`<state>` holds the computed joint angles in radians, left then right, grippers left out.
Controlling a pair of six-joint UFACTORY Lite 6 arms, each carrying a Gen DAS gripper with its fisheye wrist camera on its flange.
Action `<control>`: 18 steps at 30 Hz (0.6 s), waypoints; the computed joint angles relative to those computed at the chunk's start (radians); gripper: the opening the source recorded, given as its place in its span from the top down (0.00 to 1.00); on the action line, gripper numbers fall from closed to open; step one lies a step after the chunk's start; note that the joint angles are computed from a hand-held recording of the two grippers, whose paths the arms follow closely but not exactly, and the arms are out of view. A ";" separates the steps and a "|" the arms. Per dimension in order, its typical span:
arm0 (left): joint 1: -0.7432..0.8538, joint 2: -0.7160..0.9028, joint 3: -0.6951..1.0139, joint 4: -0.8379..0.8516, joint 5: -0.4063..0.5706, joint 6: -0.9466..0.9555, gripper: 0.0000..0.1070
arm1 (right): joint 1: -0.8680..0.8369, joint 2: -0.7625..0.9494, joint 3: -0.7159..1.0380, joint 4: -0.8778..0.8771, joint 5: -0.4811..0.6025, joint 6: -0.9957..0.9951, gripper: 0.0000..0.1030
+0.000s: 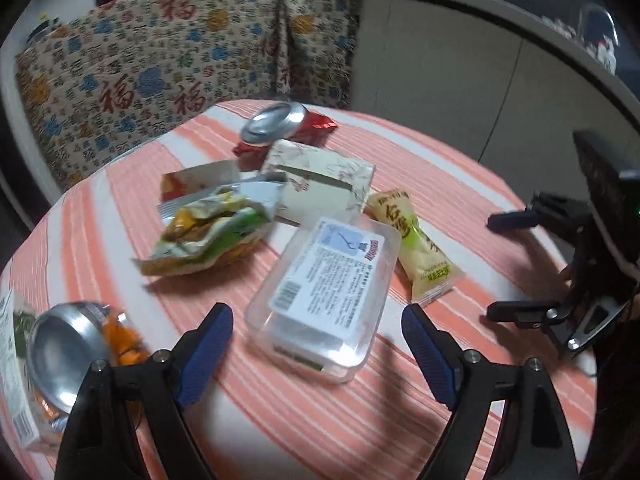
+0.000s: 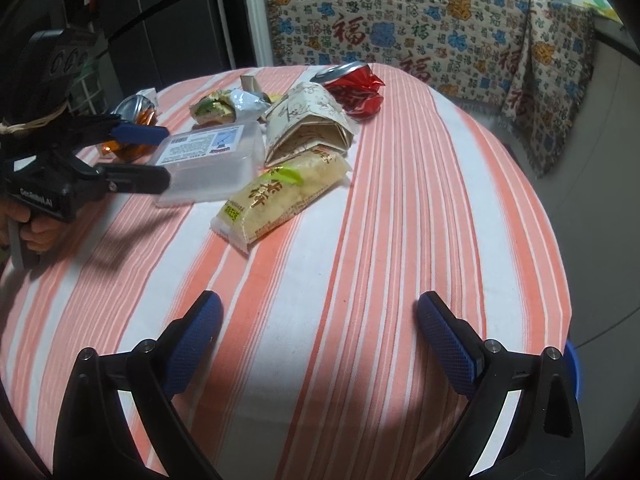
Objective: Collect trash
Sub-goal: 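Move both tools back over the table toward the plastic box and snack bar, then grasp the clear plastic box with the left tool while the right grasps the yellow snack bar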
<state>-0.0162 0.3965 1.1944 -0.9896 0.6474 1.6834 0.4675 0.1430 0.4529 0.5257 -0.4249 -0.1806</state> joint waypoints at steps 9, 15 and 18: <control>0.012 0.017 -0.005 -0.050 0.048 -0.011 0.38 | -0.003 -0.002 0.003 -0.005 0.007 0.003 0.04; 0.083 -0.293 -0.356 -0.198 -0.129 -0.019 0.38 | -0.054 -0.028 -0.001 -0.112 0.035 0.122 0.04; 0.087 -0.551 -0.591 -0.233 -0.281 -0.088 0.37 | -0.092 0.007 0.066 -0.239 0.076 0.271 0.04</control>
